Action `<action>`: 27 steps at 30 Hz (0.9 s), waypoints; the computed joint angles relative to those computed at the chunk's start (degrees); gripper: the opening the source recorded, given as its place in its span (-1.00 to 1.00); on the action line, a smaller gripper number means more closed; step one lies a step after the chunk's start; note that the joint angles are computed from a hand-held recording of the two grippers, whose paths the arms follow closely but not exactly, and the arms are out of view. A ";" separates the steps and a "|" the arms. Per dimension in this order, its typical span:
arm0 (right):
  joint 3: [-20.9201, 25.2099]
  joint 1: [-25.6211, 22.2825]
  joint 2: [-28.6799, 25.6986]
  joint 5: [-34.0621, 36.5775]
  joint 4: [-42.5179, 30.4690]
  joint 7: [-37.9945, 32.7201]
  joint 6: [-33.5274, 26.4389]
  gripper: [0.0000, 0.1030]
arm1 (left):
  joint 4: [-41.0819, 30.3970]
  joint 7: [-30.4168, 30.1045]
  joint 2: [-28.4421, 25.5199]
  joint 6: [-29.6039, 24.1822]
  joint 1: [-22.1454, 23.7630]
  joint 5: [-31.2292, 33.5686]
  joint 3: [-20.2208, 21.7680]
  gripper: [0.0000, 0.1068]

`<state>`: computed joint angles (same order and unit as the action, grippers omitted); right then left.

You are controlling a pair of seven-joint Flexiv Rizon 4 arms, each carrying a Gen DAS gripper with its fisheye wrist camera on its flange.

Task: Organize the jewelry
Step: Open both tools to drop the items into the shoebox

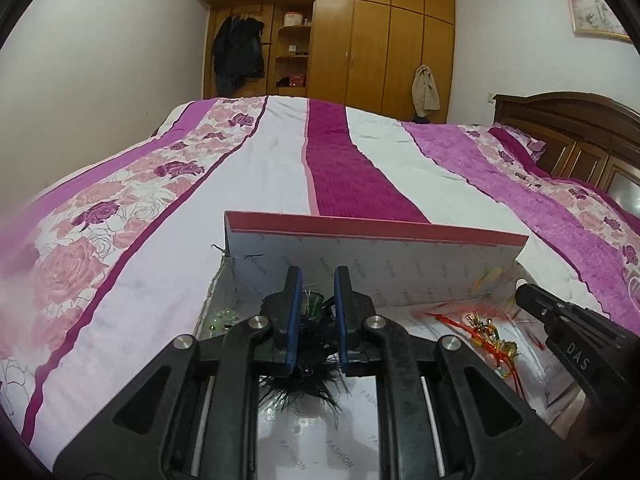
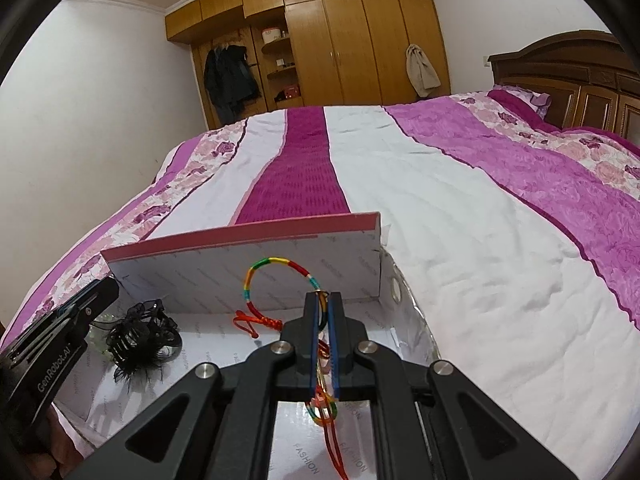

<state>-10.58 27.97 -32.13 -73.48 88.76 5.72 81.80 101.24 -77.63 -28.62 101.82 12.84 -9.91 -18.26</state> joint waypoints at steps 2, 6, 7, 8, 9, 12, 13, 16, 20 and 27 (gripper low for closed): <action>0.57 -0.33 -0.04 1.11 0.06 -0.92 -0.07 -0.84 | -0.24 -0.20 0.13 -0.40 -1.19 -0.40 1.51 -0.66; -0.03 -0.18 0.31 1.29 0.37 -0.13 0.93 -0.65 | 0.29 -0.20 0.90 -0.68 -1.43 -0.69 2.07 -0.58; -0.10 -0.16 0.59 1.28 0.57 -0.09 1.03 -0.65 | 0.56 -0.10 1.24 -1.00 -1.08 -0.75 1.74 -0.58; -0.18 -0.09 1.05 1.08 0.88 0.05 1.07 -0.65 | 0.93 0.07 1.67 -1.41 -0.39 -0.85 1.01 -0.58; -0.27 -0.07 1.45 0.72 1.13 0.36 1.21 -0.65 | 1.21 0.24 2.03 -1.83 0.26 -1.05 0.23 -0.57; -0.29 -0.30 2.89 -0.83 1.92 1.67 2.00 -0.65 | 2.67 0.84 3.67 -2.51 1.65 -1.74 -1.32 -0.56; -0.14 -0.49 3.48 -1.61 2.26 2.22 2.26 -0.65 | 3.17 1.11 4.26 -2.66 1.98 -1.98 -1.72 -0.55; 1.43 -1.53 5.42 -2.49 3.68 2.43 2.62 -0.63 | 5.80 2.39 6.49 -3.04 6.19 -2.93 -6.67 -0.55; 3.80 -2.63 8.42 -3.11 6.24 2.07 1.82 -0.63 | 9.46 4.09 9.28 -4.03 12.34 -5.09 -13.87 -0.54; 7.92 -5.08 13.50 -3.93 10.95 2.13 1.03 -0.63 | 16.93 9.59 14.52 -5.38 25.67 -12.62 -29.84 -0.53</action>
<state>-2.65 22.90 -18.63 -77.41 99.71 7.84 82.84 118.17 -68.04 -14.10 96.44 38.51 -22.53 -48.10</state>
